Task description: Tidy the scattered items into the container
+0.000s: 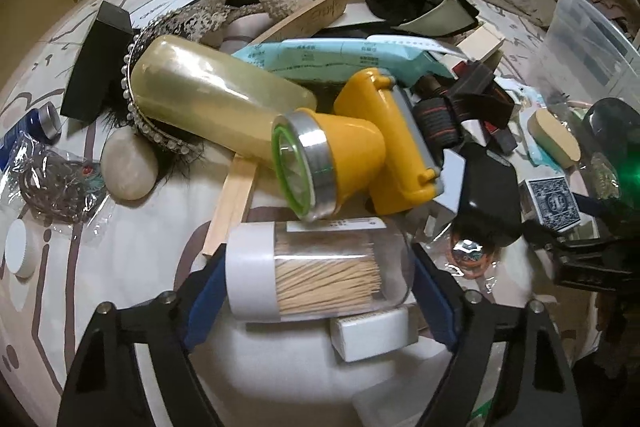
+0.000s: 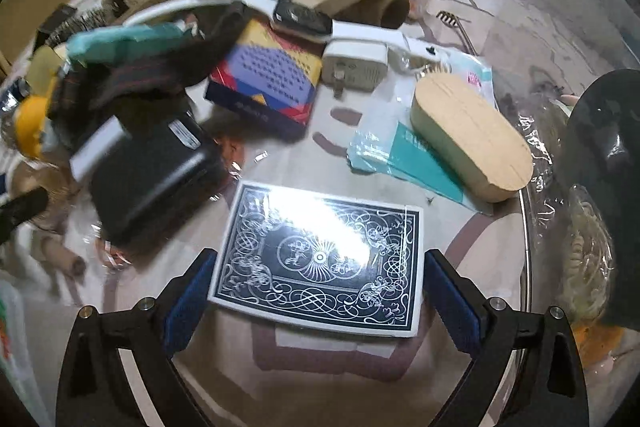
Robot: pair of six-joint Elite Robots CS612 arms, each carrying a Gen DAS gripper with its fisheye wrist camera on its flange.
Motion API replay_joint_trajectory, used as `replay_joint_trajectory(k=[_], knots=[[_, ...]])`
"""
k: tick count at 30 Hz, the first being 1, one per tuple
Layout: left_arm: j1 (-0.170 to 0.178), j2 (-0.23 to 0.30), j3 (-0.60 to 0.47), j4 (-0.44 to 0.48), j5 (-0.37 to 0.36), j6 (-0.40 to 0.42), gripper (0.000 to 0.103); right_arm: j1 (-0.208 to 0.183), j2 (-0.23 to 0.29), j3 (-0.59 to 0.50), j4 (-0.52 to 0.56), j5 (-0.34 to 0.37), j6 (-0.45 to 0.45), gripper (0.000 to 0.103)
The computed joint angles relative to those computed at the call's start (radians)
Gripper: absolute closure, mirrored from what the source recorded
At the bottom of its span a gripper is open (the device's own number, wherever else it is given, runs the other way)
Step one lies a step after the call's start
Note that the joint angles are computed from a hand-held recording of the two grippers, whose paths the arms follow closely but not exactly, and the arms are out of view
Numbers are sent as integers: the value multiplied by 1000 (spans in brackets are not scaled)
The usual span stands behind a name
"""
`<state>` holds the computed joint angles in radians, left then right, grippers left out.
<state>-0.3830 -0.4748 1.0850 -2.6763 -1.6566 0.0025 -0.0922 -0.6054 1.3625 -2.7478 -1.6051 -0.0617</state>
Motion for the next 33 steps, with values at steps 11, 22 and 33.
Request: replay_joint_trajectory(k=[11,22,33], knots=[[1,-2,2,-16,0,-24,19,-19,-19,38,-71,80,-13,8],[1,-17,38,-94,15,-72,20,-50,-37,72,-179,215,65,10],[-1,-38,83,-164,19,-87,21,-43,-46,83,-162,259,-21,37]])
